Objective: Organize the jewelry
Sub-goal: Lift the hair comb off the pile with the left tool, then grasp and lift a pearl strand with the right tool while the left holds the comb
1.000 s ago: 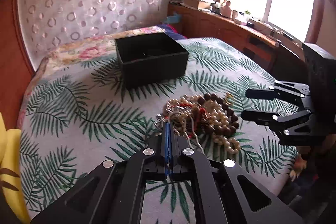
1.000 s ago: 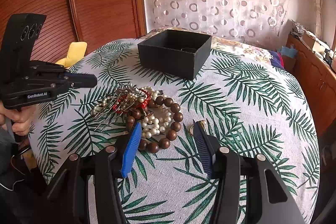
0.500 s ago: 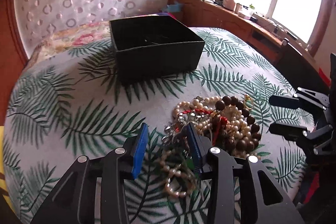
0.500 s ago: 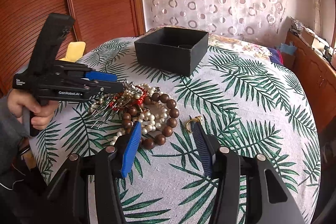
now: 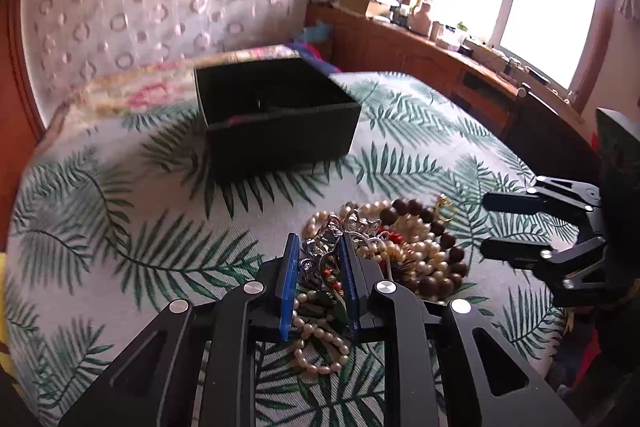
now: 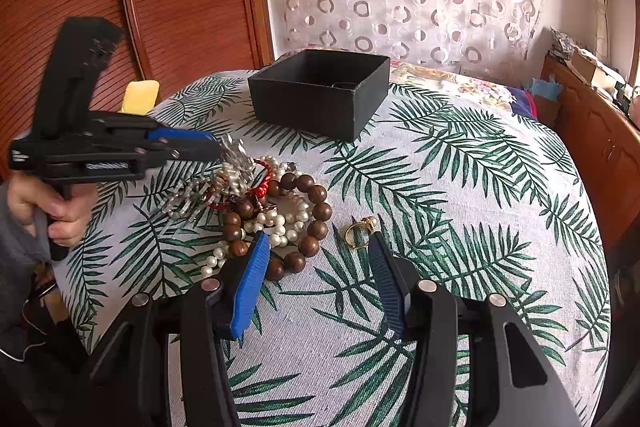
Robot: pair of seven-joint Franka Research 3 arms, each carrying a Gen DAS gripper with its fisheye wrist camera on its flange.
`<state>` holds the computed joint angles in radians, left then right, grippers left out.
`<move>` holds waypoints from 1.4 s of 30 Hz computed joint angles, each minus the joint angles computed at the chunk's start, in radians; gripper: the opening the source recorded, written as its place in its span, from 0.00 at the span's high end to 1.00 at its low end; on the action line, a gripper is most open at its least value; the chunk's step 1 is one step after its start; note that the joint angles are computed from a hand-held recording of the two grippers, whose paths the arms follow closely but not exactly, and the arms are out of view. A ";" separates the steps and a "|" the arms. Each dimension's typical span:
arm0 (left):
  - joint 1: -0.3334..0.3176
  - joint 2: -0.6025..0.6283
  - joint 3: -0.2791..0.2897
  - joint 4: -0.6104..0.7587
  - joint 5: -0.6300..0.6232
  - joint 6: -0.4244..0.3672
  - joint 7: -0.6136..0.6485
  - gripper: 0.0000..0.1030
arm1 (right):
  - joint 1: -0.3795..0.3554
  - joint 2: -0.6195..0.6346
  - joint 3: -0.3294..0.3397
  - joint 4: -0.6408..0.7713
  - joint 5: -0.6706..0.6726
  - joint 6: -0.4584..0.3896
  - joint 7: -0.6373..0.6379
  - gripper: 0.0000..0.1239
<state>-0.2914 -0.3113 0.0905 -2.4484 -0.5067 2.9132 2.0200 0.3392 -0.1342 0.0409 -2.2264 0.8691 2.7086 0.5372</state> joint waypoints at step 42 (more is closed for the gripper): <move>0.294 -0.166 -0.046 -0.175 0.645 0.139 -0.600 0.82 | 0.064 0.265 0.114 0.340 -0.257 -0.235 0.042 0.69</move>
<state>0.0026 -0.4775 0.0444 -2.6236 0.1386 3.0527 1.4198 0.4036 0.1311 0.1552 -1.8868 0.6120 2.4733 0.5787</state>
